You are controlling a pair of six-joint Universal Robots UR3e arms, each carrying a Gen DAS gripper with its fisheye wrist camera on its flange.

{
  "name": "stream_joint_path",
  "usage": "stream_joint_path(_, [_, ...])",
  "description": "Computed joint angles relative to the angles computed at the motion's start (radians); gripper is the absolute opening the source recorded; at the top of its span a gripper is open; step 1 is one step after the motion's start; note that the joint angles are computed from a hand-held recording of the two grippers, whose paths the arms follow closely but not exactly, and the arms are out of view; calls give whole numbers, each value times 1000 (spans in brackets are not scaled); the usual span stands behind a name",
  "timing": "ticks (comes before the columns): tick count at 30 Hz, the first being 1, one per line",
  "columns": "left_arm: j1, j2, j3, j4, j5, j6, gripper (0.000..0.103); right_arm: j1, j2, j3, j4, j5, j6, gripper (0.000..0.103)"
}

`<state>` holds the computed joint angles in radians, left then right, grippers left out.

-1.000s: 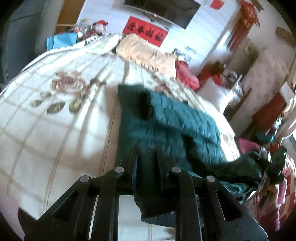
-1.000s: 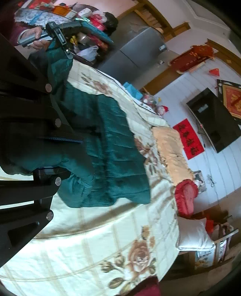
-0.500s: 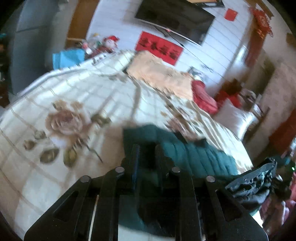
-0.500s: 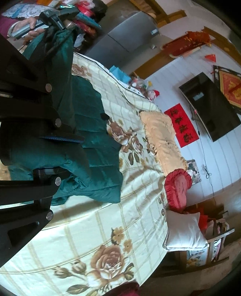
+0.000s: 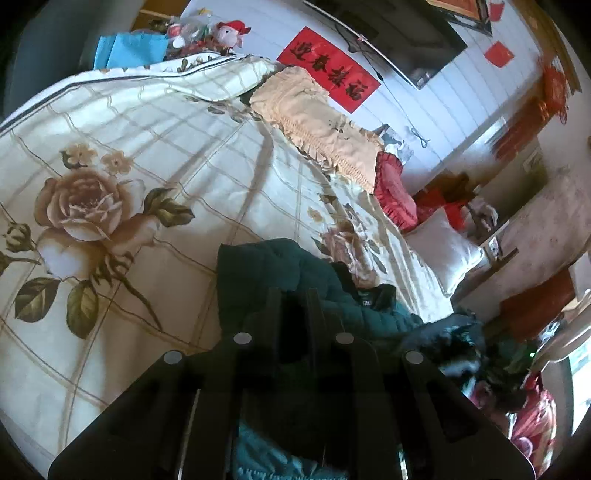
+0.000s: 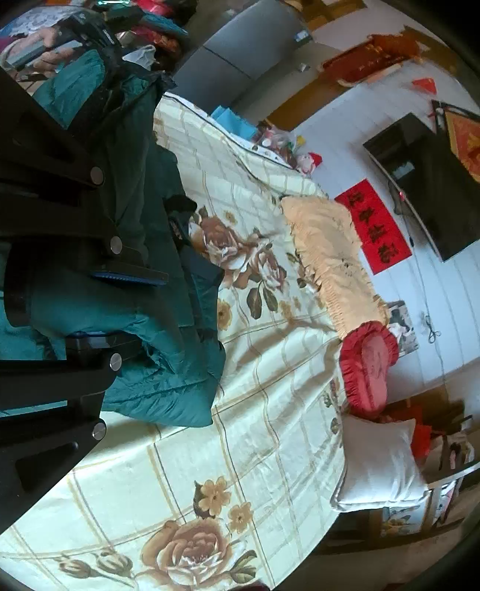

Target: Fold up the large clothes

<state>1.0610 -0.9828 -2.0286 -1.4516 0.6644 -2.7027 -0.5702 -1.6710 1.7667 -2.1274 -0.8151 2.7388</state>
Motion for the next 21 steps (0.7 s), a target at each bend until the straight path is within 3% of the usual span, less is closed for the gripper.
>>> stream_joint_path(7, [-43,-83,0,151,12,-97,14,76,137,-58,-176,-72,166,17])
stream_joint_path(9, [-38,-81,-6,146,8,-94,35,105,182,-77,-231,-113,220,17])
stream_joint_path(10, [-24,-70,-13,128,-1,-83,54,128,213,-89,-261,-150,252,17])
stream_joint_path(11, [-6,-57,-19,105,-16,-66,65,153,246,-105,-282,-188,276,17])
stream_joint_path(13, [55,-9,-31,-4,-55,14,72,202,309,-142,-303,-256,302,17])
stream_joint_path(16, [115,23,-11,-175,-64,163,73,243,344,-156,-334,-305,307,17])
stream_joint_path(19, [110,6,-7,-242,-35,264,81,234,345,-159,-324,-294,288,17])
stream_joint_path(21, [101,-1,-23,-257,-22,307,82,210,340,-160,-294,-254,288,17])
